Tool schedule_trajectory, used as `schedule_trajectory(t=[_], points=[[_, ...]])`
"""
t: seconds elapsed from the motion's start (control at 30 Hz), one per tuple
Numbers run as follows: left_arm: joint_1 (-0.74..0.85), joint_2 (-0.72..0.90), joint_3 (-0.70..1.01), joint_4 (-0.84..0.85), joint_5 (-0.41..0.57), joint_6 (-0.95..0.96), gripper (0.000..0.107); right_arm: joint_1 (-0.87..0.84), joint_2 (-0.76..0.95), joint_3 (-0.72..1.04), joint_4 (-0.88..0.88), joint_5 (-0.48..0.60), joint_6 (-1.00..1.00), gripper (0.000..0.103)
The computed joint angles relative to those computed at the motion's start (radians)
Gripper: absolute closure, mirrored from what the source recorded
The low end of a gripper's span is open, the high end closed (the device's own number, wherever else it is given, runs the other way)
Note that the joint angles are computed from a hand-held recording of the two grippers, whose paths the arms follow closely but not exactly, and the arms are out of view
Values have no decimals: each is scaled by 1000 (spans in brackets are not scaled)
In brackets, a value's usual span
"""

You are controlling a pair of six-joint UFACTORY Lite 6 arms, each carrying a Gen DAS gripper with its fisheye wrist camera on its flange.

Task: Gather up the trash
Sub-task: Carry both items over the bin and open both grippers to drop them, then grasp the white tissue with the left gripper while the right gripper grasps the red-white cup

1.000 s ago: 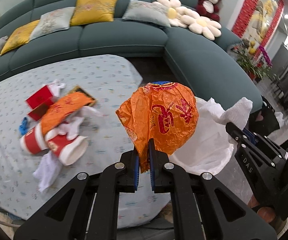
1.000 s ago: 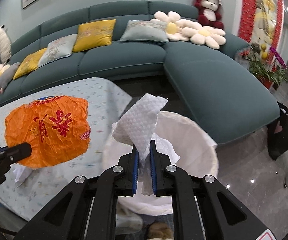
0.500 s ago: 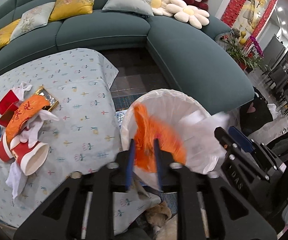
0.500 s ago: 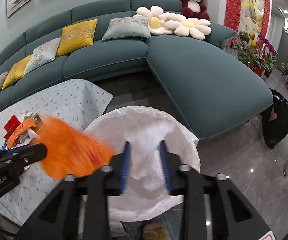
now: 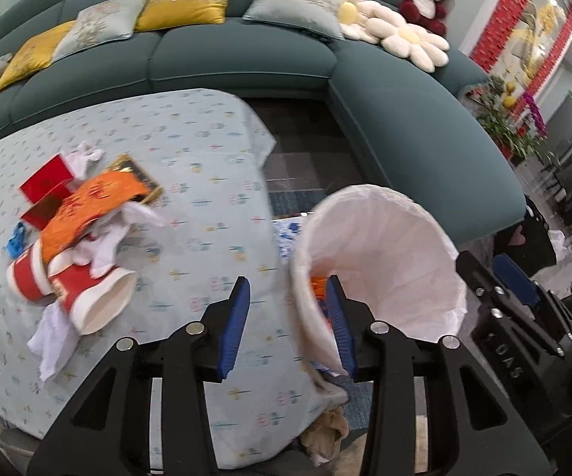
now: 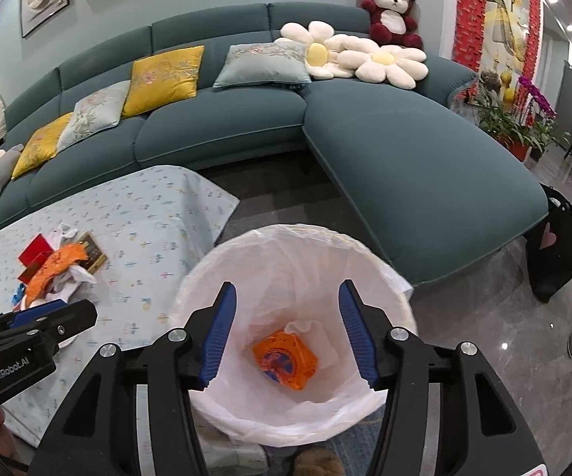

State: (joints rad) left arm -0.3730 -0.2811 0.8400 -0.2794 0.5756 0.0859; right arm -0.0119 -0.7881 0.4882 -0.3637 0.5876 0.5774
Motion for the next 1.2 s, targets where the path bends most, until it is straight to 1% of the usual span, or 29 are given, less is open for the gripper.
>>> schedule_trajectory(t=[0.13, 0.2, 0.27, 0.4, 0.5, 0.63, 0.77, 0.8, 0.87, 1.0, 1.1, 1.2], points=[[132, -58, -41, -51, 37, 113, 68, 221, 62, 49, -166, 61, 261, 49], [214, -86, -56, -79, 61, 181, 64, 327, 102, 73, -226, 86, 369, 49], [303, -113, -76, -104, 76, 255, 59, 434, 152, 99, -283, 108, 473, 49], [502, -119, -86, -176, 122, 431, 58, 609, 256, 147, -355, 130, 637, 46], [658, -100, -92, -219, 150, 558, 58, 723, 367, 201, -391, 123, 737, 46], [840, -34, -84, -250, 158, 691, 58, 808, 501, 277, -406, 101, 797, 46], [952, 41, -71, -274, 152, 785, 58, 864, 610, 344, -406, 85, 830, 46], [974, 59, -67, -279, 152, 805, 57, 875, 636, 360, -404, 80, 836, 46], [1012, 91, -63, -288, 152, 838, 51, 890, 673, 387, -398, 76, 838, 46], [1040, 150, -63, -294, 143, 895, 47, 900, 752, 444, -376, 62, 824, 46], [1032, 201, -69, -282, 109, 901, 47, 902, 790, 475, -365, 59, 810, 46], [1034, 237, -69, -298, 105, 925, 47, 903, 835, 514, -353, 55, 794, 46]])
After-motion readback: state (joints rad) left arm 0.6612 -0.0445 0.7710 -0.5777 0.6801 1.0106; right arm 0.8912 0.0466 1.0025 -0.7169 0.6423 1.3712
